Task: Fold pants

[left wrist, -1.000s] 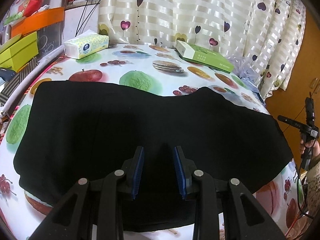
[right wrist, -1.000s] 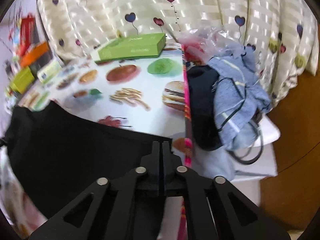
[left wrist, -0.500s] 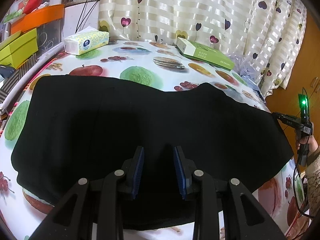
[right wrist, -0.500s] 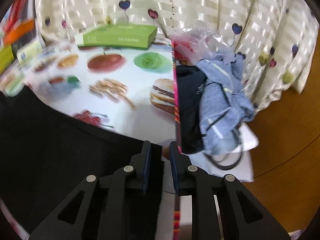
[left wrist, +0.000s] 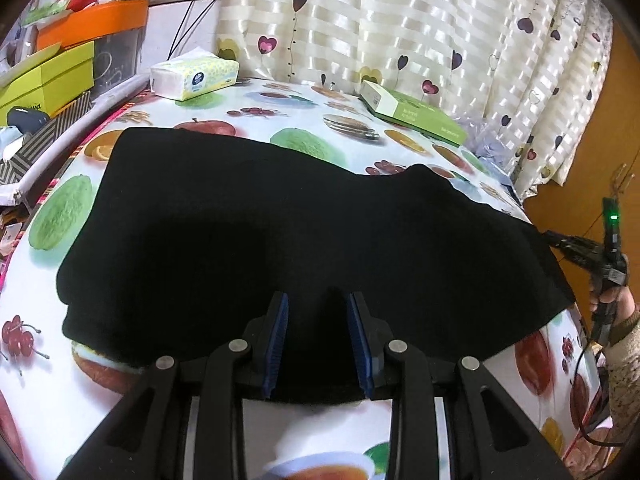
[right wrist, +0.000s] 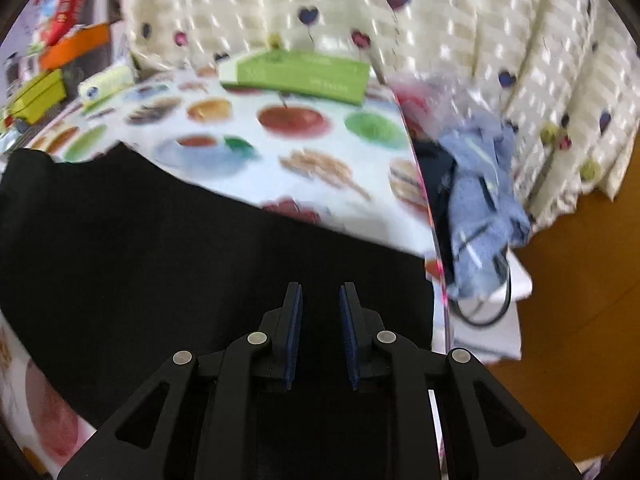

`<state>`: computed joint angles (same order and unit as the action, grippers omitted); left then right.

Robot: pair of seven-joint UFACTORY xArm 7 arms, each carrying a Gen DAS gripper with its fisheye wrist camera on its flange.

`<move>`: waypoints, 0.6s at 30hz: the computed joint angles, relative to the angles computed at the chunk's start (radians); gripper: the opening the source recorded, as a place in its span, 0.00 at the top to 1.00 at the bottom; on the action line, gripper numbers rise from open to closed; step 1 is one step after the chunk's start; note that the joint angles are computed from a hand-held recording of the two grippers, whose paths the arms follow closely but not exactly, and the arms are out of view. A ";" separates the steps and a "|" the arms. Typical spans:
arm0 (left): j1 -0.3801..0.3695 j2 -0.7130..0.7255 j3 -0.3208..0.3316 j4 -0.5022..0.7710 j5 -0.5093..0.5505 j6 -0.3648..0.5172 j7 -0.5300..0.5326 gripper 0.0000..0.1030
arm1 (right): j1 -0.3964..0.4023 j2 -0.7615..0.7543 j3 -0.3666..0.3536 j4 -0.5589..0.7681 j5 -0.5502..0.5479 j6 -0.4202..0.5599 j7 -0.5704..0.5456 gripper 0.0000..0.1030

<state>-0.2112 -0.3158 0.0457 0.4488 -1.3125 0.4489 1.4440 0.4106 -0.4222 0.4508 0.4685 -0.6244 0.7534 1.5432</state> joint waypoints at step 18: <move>0.033 -0.034 0.027 0.009 0.052 0.035 -0.032 0.58 | 0.083 0.106 0.050 0.094 -0.073 -0.015 0.250 0.76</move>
